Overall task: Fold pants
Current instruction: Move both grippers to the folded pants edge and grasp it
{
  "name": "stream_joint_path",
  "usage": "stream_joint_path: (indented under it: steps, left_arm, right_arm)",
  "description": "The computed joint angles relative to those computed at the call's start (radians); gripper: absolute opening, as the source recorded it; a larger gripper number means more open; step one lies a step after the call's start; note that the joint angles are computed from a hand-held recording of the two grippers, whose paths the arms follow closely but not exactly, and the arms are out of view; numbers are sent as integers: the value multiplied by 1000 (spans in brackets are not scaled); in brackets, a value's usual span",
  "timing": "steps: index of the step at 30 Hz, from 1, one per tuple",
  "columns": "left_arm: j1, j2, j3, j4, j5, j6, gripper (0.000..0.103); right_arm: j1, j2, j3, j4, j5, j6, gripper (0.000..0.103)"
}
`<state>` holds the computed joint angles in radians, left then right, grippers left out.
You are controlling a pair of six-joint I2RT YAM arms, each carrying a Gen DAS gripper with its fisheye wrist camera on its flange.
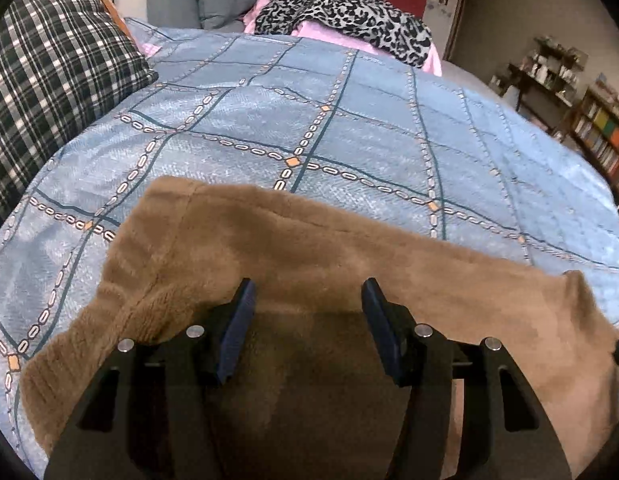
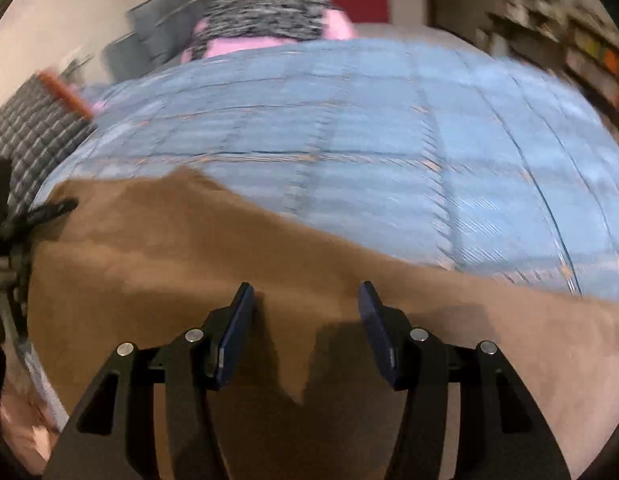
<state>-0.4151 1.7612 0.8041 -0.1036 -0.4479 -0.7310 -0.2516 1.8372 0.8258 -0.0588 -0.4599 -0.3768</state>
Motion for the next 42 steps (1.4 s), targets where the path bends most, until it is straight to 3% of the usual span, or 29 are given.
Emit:
stream_joint_path:
  steps: [7,13,22,28,33,42]
  left_arm:
    - [-67,40,142,-227,-104,-79,57]
    - [-183,48,251,-328,-134,-147,57]
    - [-363,255,563,-364,-42,-117,57]
    - [-378,458,807,-431,0,-73,57]
    - [-339,628,991,-519,19,-101,57]
    - [-332,689,1033,-505,-22,-97,61]
  right_arm:
    - [-228,-8,45,-9,-102,-54,54]
    - [-477,64,157,-53,-138,-85,54]
    - [-701,208,337,-59,-126,-102,54]
    - [-712,343,488,-54,-94,-70,54]
    - [-667,470,650,-97,-65,-66,54]
    - [-606,503,614,39,31,-110,55]
